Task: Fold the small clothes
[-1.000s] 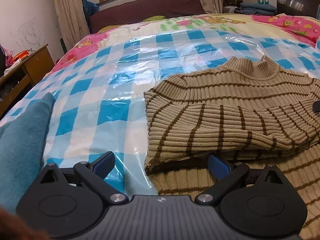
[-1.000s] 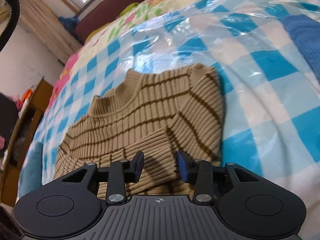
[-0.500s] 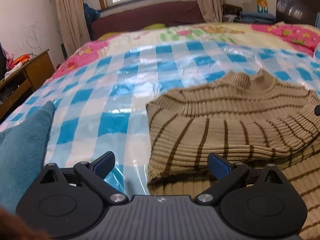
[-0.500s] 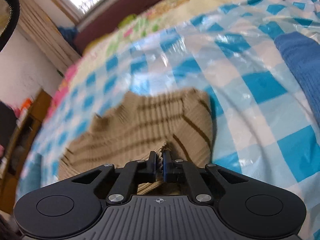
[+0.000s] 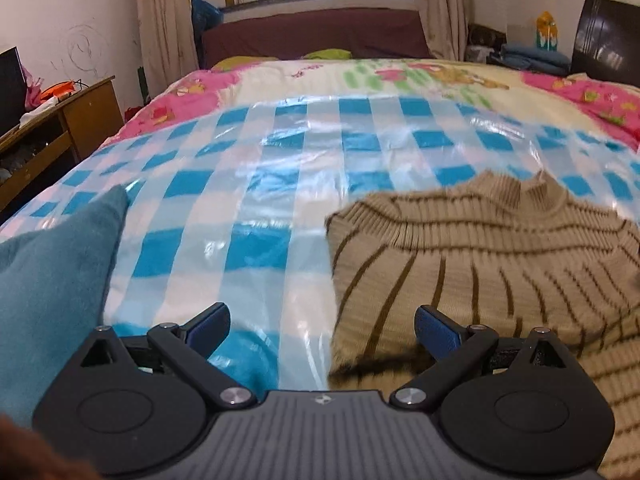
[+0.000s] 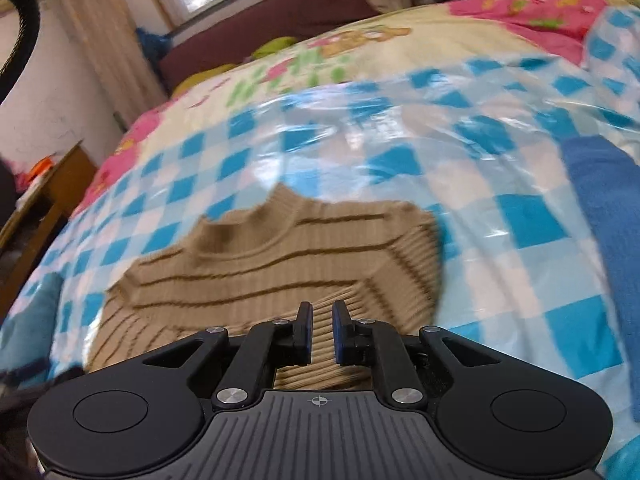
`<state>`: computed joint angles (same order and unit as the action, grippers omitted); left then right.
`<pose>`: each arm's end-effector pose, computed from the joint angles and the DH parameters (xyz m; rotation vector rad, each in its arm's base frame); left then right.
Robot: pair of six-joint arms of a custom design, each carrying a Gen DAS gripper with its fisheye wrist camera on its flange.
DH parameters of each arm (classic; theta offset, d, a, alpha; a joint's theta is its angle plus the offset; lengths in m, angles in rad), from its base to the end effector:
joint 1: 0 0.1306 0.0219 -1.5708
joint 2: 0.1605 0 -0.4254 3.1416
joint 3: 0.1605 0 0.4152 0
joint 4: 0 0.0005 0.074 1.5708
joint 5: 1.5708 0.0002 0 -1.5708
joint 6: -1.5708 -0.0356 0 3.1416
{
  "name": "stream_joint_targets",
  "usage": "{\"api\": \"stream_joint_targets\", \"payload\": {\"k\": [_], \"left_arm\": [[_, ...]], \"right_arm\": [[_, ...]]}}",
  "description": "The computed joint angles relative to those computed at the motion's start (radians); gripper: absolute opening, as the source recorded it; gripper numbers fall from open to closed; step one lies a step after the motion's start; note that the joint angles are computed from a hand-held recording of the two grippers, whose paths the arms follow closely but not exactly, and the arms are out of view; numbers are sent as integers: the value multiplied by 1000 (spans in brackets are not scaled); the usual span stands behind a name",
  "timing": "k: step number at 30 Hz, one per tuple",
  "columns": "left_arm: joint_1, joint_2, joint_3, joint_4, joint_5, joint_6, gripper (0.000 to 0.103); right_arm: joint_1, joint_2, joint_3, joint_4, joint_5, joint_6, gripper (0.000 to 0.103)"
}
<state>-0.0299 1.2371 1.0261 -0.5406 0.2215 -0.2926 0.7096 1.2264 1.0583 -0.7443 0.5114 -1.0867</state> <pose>0.4334 -0.0213 0.3883 0.4789 2.2525 -0.1228 0.3285 0.2585 0.3961 0.6427 2.2551 0.2437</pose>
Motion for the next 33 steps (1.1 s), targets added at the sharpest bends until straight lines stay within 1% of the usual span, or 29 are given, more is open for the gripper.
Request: {"api": "stream_joint_targets", "payload": {"k": [2, 4, 6, 7, 8, 9, 12, 14, 16, 17, 20, 22, 23, 24, 26, 29, 31, 33], "left_arm": [[-15, 12, 5, 10, -4, 15, 102], [-29, 21, 7, 4, -10, 15, 102], [-42, 24, -1, 1, -23, -11, 103], [-50, 27, -4, -4, -41, -31, 103], [-56, 34, -7, -9, -63, -49, 103], [-59, 40, -7, -16, -74, -59, 103], [-57, 54, 3, -39, -74, -55, 103], [-56, 51, 9, -45, -71, -48, 103], [-55, 40, 6, -36, -66, -51, 103], [-56, 33, 3, -30, -61, -54, 103], [-57, 25, 3, -23, -45, -54, 103], [-66, 32, 4, -21, -63, -59, 103], [-72, 40, 5, -25, -79, -65, 103], [-75, 50, 10, -35, -91, -68, 103], [-70, 54, 21, -51, -78, -59, 103], [-66, 45, 36, -29, -38, -49, 103], [-76, 60, 67, -16, -16, -28, 103], [-98, 97, 108, -14, -7, -5, 103]], "right_arm": [[8, 16, 8, 19, -31, 31, 13], [12, 32, 15, 26, -62, 50, 13], [16, 47, 19, 31, -90, 72, 13], [17, 58, 25, 17, -95, 77, 13], [16, 71, 34, -10, -94, 76, 14], [12, 76, 33, -16, -101, 73, 14], [-8, 65, 6, 16, -132, 46, 13], [-6, 57, 5, 16, -126, 31, 13], [6, 48, 9, 3, -100, 37, 14], [10, 44, 10, 0, -92, 40, 16], [8, 30, 4, 1, -77, 38, 17], [-1, 36, 5, -24, -73, 29, 15], [-8, 40, 3, -39, -80, 17, 14], [-16, 40, -4, -36, -97, 7, 14], [-23, 34, -6, -31, -110, 0, 14], [-18, 28, 16, -23, -63, 52, 17], [-33, 32, 28, 12, -66, 94, 17], [-69, 56, 46, 55, -96, 155, 17]]}}
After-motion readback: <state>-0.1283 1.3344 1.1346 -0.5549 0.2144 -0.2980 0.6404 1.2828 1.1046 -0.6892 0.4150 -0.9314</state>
